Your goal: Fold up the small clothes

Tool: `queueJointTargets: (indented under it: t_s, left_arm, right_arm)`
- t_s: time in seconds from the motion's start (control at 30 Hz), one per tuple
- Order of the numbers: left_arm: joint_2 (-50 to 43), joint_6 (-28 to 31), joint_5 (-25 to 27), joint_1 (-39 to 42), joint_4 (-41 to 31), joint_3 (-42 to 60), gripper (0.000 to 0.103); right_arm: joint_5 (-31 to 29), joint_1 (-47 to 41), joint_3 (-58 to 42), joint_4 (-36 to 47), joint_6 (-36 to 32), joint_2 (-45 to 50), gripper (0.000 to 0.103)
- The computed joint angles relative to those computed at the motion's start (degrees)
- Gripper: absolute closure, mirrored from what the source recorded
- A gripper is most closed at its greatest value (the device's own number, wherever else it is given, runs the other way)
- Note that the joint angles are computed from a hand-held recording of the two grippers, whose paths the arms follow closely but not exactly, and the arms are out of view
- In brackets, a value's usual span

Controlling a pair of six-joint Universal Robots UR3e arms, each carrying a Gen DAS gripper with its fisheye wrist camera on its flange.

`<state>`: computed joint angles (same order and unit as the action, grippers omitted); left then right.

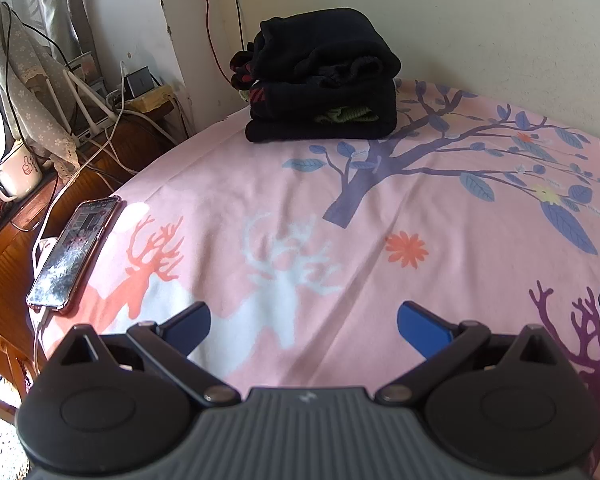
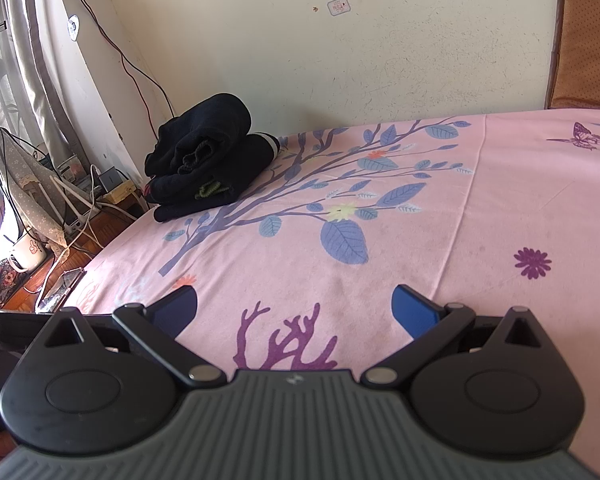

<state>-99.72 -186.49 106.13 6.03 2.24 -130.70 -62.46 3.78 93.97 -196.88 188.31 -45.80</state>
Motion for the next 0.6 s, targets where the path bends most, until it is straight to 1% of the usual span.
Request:
queueJointTargets:
  t_s: [0.4, 0.6]
  left_arm:
    - [0.05, -0.25, 0.34, -0.19, -0.25, 0.38, 0.0]
    - [1.51, 1.38, -0.49, -0.22, 1.35, -0.49, 0.0]
  right_arm:
    - [-0.1, 0.05, -0.02, -0.04, 0.01, 0.02, 0.0]
    - [0.39, -0.29, -0.14, -0.21, -0.23, 0.11, 0.0]
